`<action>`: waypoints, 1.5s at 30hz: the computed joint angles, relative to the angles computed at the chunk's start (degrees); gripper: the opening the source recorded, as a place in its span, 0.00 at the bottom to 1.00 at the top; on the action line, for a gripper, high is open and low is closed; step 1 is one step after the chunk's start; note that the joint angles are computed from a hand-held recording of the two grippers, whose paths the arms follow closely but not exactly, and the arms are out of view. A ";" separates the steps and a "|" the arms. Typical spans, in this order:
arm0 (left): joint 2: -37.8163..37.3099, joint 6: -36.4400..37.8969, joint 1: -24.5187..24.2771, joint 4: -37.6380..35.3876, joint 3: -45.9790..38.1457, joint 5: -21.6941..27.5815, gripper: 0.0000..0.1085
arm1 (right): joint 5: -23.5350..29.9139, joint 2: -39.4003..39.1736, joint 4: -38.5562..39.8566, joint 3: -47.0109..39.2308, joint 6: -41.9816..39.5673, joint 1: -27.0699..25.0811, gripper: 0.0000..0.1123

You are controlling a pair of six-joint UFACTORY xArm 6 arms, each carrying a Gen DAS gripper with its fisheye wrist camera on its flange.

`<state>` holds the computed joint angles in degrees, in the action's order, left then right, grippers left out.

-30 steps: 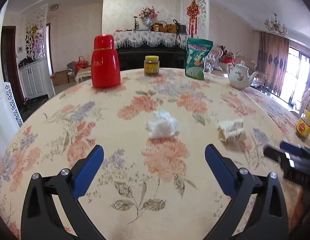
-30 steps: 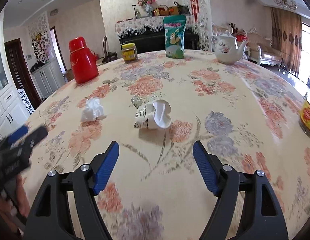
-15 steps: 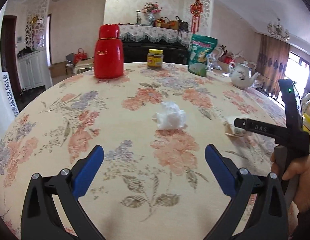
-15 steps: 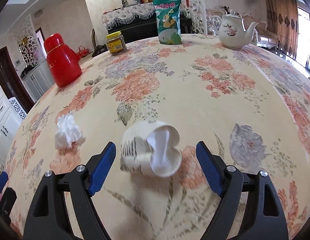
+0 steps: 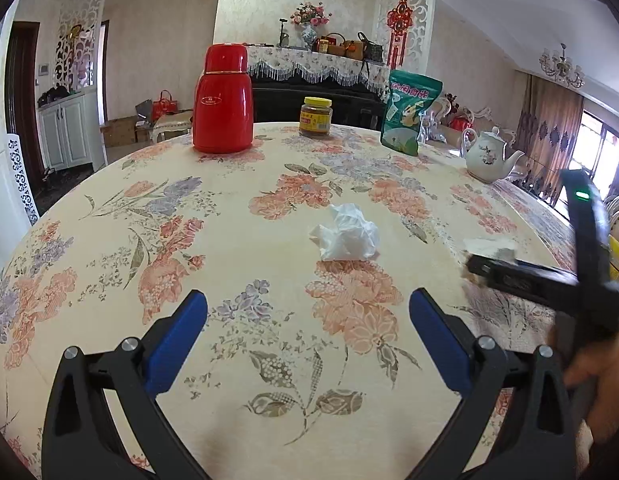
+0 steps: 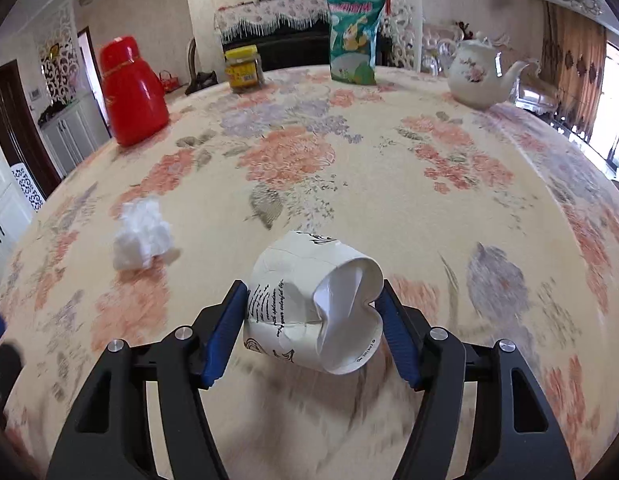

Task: Collect trash
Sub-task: 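Grasp the crumpled white paper cup with the right tool while the left tool grasps a crumpled tissue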

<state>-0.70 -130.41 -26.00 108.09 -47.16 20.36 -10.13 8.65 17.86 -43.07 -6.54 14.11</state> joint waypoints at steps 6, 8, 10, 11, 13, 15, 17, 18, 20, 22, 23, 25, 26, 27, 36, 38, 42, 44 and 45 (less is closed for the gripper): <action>-0.18 0.99 -0.26 -0.73 0.21 0.69 0.90 | -13.55 -11.44 12.97 14.44 -4.19 5.54 0.56; -0.53 1.49 -0.81 -1.02 0.49 1.83 0.90 | -16.78 -12.88 14.72 16.71 -4.08 6.45 0.56; -1.08 2.79 -1.67 -1.56 0.94 3.79 0.90 | -16.83 -13.45 13.97 17.12 -4.27 6.36 0.56; -1.33 3.24 -2.05 -1.85 1.19 4.78 0.90 | -17.00 -13.23 13.85 16.83 -4.83 6.33 0.56; -1.19 2.21 -1.34 -1.44 1.01 3.16 0.90 | -17.84 -13.02 9.10 17.23 -1.08 4.83 0.56; -0.64 -0.60 -0.23 -0.02 0.46 0.74 0.90 | -19.32 -11.76 9.17 16.91 -1.15 4.45 0.56; 0.18 2.16 -0.13 -3.23 -0.11 0.73 0.90 | -18.84 -11.16 7.69 16.77 -0.12 3.35 0.56; 0.65 4.52 -0.29 -5.59 -0.42 0.90 0.90 | -18.68 -11.25 5.45 17.14 1.96 2.36 0.56; 1.76 10.79 -0.99 -11.29 -1.38 1.76 0.90 | -18.73 -11.31 3.63 17.27 3.43 1.23 0.56; 3.27 16.76 -2.24 -15.30 -3.23 3.22 0.90 | -18.86 -11.67 0.68 17.55 6.06 -0.20 0.56; 4.53 19.47 -3.18 -16.59 -4.85 4.76 0.90 | -19.10 -11.76 -1.45 17.65 8.01 -1.21 0.56; 7.32 21.73 -3.43 -17.11 -7.99 4.98 0.90 | -19.83 -11.59 -1.50 17.53 8.15 -1.72 0.56; 9.56 21.50 -3.03 -16.58 -10.51 4.27 0.90 | -19.90 -11.51 -2.37 17.59 8.91 -2.17 0.56; 11.14 21.72 -2.73 -16.76 -12.32 3.98 0.87 | -19.89 -11.52 -3.26 17.71 9.82 -2.58 0.56; 27.94 47.79 0.37 -40.91 -32.12 1.93 0.80 | -19.95 -11.99 -15.99 18.25 22.24 -8.53 0.56; 30.96 53.21 0.48 -46.68 -35.62 3.20 0.78 | -19.77 -11.91 -17.33 18.11 23.37 -9.05 0.56; 33.53 59.98 0.49 -53.52 -38.39 4.41 0.63 | -19.54 -11.58 -17.52 17.85 23.44 -8.74 0.56; 33.58 62.80 0.80 -57.35 -37.68 2.91 0.46 | -19.40 -11.45 -17.74 17.73 23.38 -8.59 0.56; 33.25 63.41 0.99 -58.34 -36.74 1.84 0.36 | -19.28 -11.44 -18.08 17.69 23.56 -8.59 0.56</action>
<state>32.55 -67.00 -25.01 49.74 -83.90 22.20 -29.41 -2.79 -0.23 -25.38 17.02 5.52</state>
